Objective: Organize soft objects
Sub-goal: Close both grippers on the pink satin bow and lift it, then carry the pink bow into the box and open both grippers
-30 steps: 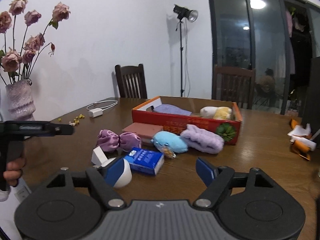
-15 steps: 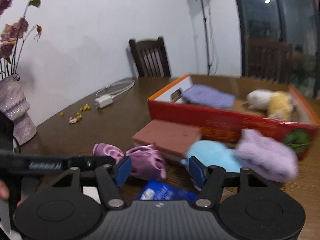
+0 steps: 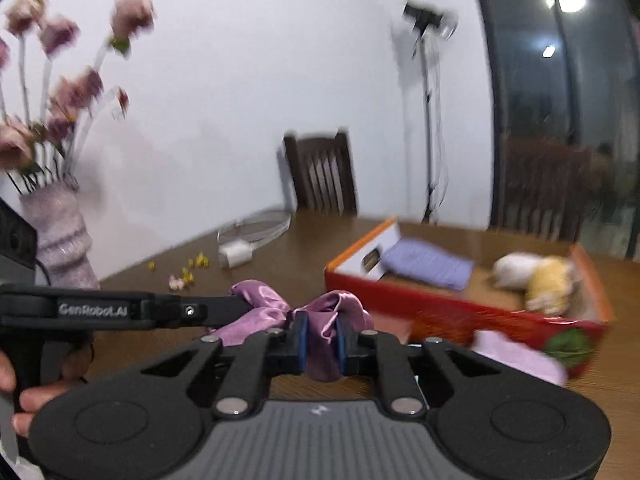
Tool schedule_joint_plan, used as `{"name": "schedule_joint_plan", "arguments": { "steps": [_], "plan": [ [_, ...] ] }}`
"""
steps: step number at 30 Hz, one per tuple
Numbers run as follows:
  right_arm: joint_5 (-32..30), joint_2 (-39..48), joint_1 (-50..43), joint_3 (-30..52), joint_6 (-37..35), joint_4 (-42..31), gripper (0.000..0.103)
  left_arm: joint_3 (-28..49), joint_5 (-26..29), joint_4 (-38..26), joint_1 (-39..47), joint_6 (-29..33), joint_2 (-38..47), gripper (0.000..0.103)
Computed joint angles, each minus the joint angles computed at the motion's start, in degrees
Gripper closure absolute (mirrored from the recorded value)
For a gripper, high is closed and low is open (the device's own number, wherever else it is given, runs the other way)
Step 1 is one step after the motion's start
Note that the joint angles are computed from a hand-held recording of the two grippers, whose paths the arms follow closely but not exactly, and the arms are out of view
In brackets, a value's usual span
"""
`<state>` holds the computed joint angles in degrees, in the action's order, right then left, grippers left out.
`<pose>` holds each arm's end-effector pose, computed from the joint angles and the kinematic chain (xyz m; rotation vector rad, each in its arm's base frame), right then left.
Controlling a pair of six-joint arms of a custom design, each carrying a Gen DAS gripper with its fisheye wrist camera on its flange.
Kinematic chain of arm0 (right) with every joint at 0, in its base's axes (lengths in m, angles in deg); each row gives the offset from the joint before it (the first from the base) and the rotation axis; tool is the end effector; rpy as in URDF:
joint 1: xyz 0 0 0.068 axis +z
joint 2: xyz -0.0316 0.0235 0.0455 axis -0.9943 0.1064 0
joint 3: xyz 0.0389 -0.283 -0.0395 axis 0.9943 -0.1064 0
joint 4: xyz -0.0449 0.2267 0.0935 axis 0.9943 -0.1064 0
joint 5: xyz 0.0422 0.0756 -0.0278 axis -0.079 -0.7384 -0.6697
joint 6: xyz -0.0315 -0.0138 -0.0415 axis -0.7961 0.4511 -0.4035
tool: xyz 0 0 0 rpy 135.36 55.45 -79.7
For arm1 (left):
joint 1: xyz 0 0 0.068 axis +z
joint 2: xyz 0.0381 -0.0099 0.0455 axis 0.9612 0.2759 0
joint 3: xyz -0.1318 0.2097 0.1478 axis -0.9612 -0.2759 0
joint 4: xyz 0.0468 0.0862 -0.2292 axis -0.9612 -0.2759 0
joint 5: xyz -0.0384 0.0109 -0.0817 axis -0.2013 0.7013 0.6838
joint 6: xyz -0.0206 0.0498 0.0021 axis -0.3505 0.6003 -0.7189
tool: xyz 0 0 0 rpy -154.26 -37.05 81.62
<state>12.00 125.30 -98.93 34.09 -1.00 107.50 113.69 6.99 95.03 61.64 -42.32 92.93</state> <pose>0.3168 -0.0591 0.0880 -0.4988 1.9151 0.4599 0.2897 -0.0740 0.0722 0.0336 1.9192 -0.6928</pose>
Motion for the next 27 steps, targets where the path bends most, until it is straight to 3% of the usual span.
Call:
{"name": "schedule_joint_plan", "arguments": {
  "steps": [2,5,10,13,14,16,17,20,22,24,27],
  "plan": [
    [-2.4,-3.1,-5.3,-5.1,-2.8,0.4,0.089,-1.1,-0.7,0.9,-4.1,0.0,0.6,0.094],
    [-5.0,-4.0,-13.7,-9.2,-8.6,-2.3,0.089,0.9,-4.4,-3.1,-11.7,0.4,3.2,0.094],
    [-7.3,3.5,-24.5,-10.1,-18.4,-6.3,0.089,3.4,-11.0,-5.6,-20.9,-0.5,10.0,0.092],
    [-8.2,6.4,-29.9,-8.7,-28.7,-15.7,0.076,1.2,-11.6,-4.3,-22.5,-2.3,10.6,0.079],
    [-9.3,6.4,-32.0,-8.0,-32.6,-20.0,0.073,0.0,-10.9,-2.8,-22.1,-2.2,10.6,0.061],
    [-12.9,5.4,-36.2,-6.2,-39.2,-29.1,0.065,-2.4,-10.7,0.3,-21.5,-4.3,10.1,0.045],
    [-15.2,4.6,-38.0,-5.0,-40.1,-32.5,0.062,-3.9,-10.3,2.9,-20.9,-4.6,10.2,0.044],
    [-20.4,4.5,-39.3,-0.5,-36.3,-38.0,0.06,-1.9,-12.2,-0.9,-21.8,-5.4,7.9,0.044],
    [-19.6,7.1,-36.1,1.1,-27.7,-32.7,0.061,0.6,-13.4,-5.6,-22.5,-7.1,6.7,0.043],
    [-15.3,10.2,-32.7,1.1,-20.4,-24.3,0.061,1.4,-13.3,-6.4,-23.3,-7.6,6.8,0.043],
    [-14.1,12.7,-31.3,0.1,-21.8,-21.9,0.062,2.1,-18.0,-10.6,-25.7,-6.8,6.2,0.051]
  ]
}}
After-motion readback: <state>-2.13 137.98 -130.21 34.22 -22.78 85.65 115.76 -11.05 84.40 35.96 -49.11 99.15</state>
